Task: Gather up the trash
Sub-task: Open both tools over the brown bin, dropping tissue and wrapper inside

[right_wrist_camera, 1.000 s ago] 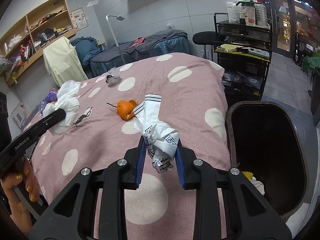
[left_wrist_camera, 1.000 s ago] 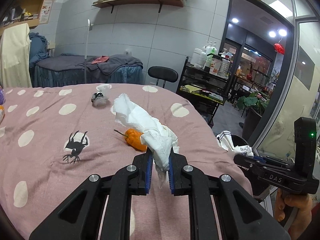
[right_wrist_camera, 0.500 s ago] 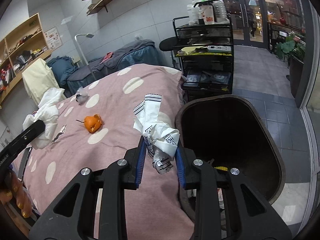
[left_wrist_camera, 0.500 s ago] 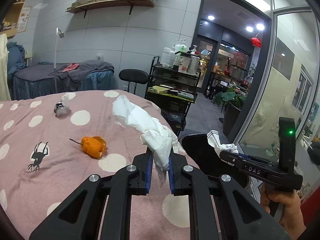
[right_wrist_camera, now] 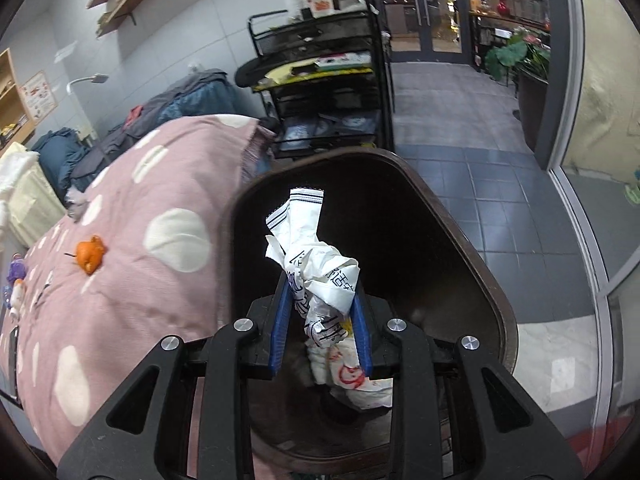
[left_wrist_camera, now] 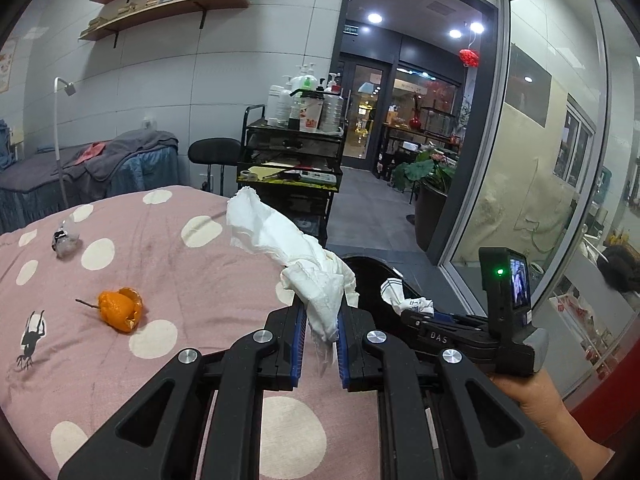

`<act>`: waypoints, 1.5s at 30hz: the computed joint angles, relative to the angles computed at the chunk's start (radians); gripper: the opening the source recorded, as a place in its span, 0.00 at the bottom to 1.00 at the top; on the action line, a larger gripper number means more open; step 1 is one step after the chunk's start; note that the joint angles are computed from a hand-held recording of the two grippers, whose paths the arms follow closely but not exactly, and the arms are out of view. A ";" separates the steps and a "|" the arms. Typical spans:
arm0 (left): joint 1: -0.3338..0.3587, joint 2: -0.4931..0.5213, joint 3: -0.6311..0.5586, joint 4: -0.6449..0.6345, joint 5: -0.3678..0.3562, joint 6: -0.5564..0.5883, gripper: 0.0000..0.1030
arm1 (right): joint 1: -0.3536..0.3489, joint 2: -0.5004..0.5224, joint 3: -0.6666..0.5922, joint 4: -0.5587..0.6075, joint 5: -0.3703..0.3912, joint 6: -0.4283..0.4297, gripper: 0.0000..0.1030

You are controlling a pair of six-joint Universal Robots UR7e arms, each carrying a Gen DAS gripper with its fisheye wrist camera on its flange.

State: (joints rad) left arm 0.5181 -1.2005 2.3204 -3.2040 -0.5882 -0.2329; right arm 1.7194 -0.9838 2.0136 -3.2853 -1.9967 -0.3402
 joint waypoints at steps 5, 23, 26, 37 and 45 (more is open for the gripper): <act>0.018 0.026 -0.023 0.023 -0.051 -0.002 0.13 | -0.029 0.014 0.010 -0.032 -0.021 0.017 0.59; 0.074 0.131 -0.143 0.105 -0.195 0.052 0.13 | -0.078 -0.067 0.105 -0.138 -0.004 0.042 0.73; 0.090 0.153 -0.171 0.128 -0.237 0.052 0.13 | -0.084 -0.081 0.112 -0.146 -0.008 0.052 0.73; 0.146 0.227 -0.262 0.254 -0.296 0.046 0.13 | -0.110 -0.117 0.130 -0.147 -0.015 0.066 0.73; 0.175 0.252 -0.309 0.357 -0.355 0.036 0.20 | -0.118 -0.132 0.134 -0.149 -0.021 0.071 0.73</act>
State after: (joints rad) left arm 0.6936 -0.9481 2.0114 -2.8472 -0.9433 -0.1967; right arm 1.6018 -1.1156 2.1480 -3.4343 -2.0173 -0.2687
